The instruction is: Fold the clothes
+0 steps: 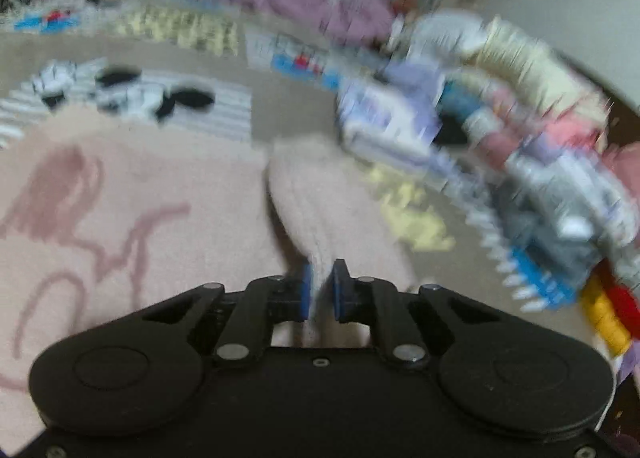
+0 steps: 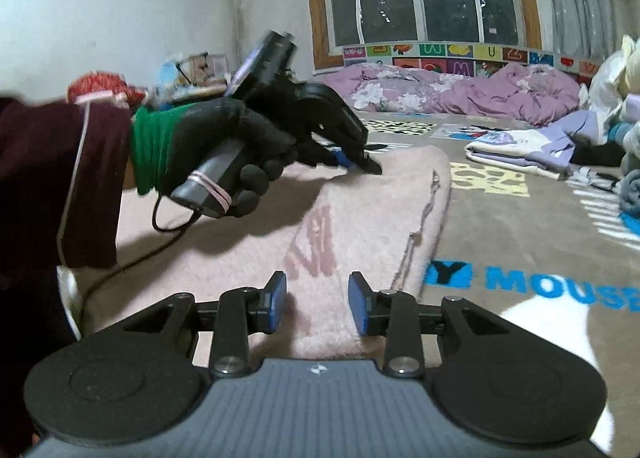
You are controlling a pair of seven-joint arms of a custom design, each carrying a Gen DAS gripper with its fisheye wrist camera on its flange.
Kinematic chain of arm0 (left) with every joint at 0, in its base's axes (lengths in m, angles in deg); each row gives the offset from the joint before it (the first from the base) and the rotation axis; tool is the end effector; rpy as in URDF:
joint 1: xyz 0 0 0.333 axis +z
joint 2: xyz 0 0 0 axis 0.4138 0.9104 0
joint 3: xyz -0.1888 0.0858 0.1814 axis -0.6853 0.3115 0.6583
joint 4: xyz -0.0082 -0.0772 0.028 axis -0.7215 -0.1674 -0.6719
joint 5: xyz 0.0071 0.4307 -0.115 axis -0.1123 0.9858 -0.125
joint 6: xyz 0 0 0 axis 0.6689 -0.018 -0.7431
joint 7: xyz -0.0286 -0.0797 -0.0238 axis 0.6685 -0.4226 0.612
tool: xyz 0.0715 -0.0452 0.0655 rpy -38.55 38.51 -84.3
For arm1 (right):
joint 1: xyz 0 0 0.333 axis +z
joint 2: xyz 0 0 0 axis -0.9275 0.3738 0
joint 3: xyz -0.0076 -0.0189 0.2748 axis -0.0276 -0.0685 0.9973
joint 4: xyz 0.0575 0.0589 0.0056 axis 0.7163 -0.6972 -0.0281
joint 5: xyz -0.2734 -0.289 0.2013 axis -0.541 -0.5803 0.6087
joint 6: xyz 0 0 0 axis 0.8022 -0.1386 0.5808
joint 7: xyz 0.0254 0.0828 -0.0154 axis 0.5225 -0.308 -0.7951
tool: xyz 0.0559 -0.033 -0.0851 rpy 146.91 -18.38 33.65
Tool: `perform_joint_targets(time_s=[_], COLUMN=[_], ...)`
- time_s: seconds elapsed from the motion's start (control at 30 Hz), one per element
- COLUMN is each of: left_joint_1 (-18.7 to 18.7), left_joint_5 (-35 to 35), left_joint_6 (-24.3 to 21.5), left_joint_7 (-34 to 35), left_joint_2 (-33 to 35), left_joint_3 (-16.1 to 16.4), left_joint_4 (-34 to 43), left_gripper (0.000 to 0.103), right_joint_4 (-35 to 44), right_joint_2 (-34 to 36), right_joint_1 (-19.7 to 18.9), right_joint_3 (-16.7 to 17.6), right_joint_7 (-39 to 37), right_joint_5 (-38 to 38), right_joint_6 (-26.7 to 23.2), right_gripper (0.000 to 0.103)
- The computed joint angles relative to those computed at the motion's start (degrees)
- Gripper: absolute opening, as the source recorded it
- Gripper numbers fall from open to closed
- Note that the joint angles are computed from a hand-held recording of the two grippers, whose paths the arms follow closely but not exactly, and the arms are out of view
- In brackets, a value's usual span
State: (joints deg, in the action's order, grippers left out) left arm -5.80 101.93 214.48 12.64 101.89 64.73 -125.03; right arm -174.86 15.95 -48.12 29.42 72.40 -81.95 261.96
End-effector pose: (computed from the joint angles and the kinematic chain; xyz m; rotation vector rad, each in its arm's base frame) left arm 0.7373 -0.4272 0.3996 -1.8929 1.7156 -1.2333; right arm 0.5099 0.3358 0.3505 -1.7648 0.9221 -0.4298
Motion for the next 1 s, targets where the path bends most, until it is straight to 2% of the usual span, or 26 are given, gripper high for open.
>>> perform_joint_targets(time_s=[0.07,0.17,0.2,0.27,0.33,0.37,0.4,0.5,0.6,0.67,0.77,0.8,0.83,0.87,0.9,0.93,0.97,1.0], left_joint_1=[-0.3,0.0,0.2,-0.5,-1.7,-2.9,-4.0,-7.1,-9.9,-10.2,-7.9,-7.1,-6.9,-7.2,-8.8,-9.2,-9.8,-10.7], left_joint_5=[0.6,1.0,1.0,2.4,4.8,6.9,9.2,16.0,20.8,22.2,20.6,19.1,17.8,17.3,18.4,21.5,21.3,22.6], left_joint_6=[-1.2,-6.9,-7.6,-8.2,-8.7,-7.8,-6.0,4.1,11.1,13.2,13.5,11.6,7.8,3.3,0.9,1.7,2.0,3.6], left_joint_7=[-0.1,0.8,0.7,-0.6,-2.8,-5.5,-8.3,-18.0,-24.0,-22.7,-14.3,-11.0,-8.5,-6.3,-5.6,-8.2,-9.8,-13.7], left_joint_2=[-0.8,2.5,3.2,2.8,1.4,-0.8,-3.3,-11.8,-18.0,-20.2,-21.0,-20.2,-19.1,-17.4,-15.7,-15.5,-16.1,-17.6], left_joint_3=[0.5,0.1,-0.1,0.9,2.5,4.2,5.7,9.5,11.8,10.6,5.0,3.0,1.9,1.4,3.0,3.6,4.4,5.7], left_joint_4=[-0.6,4.3,5.1,4.9,3.4,0.3,-3.3,-16.3,-25.3,-28.3,-30.2,-29.5,-28.1,-25.7,-23.8,-23.8,-24.3,-26.0], left_gripper=[0.009,0.011,0.016,0.018,0.019,0.020,0.026,0.026,0.026,0.026,0.026,0.026,0.026,0.026,0.029,0.029,0.029,0.034], right_joint_4=[1.4,3.7,4.0,4.7,4.3,3.3,2.1,-1.6,-3.3,-4.2,-4.6,-4.0,-3.1,-2.5,-2.3,-2.5,-2.7,-3.9], right_joint_2=[0.8,2.0,2.0,2.1,1.6,1.2,0.7,-1.3,-2.6,-3.2,-3.1,-2.8,-2.3,-1.6,-1.5,-2.0,-2.6,-3.6], right_joint_1=[-2.1,-4.3,-4.5,-5.0,-4.1,-3.0,-1.9,1.4,1.8,1.7,2.3,2.1,1.5,0.8,0.1,-0.6,-1.1,-0.9], right_joint_3=[1.2,2.3,2.3,2.3,1.6,0.8,0.0,-1.5,-1.4,-1.3,-1.3,-1.0,-0.6,-0.2,0.1,0.3,0.4,0.0], right_joint_7=[5.7,13.3,14.7,17.6,16.9,14.3,11.1,0.6,-2.8,-4.0,-8.5,-8.5,-7.2,-6.2,-5.0,-3.8,-2.6,-2.8], right_joint_5=[-5.1,-12.1,-13.7,-16.7,-16.2,-13.4,-10.0,1.0,5.1,6.5,8.2,6.9,4.5,2.5,0.7,-0.7,-2.1,-1.0], right_joint_6=[-0.6,-1.0,-1.3,-1.7,-2.0,-1.1,0.4,3.3,3.5,3.8,3.5,0.9,-1.4,-2.4,-2.6,-2.0,-1.4,-0.4], right_gripper=[0.037,0.037,0.037,0.037,0.037,0.037,0.037,0.035,0.035,0.035,0.035,0.036,0.037,0.037,0.037,0.037,0.037,0.034])
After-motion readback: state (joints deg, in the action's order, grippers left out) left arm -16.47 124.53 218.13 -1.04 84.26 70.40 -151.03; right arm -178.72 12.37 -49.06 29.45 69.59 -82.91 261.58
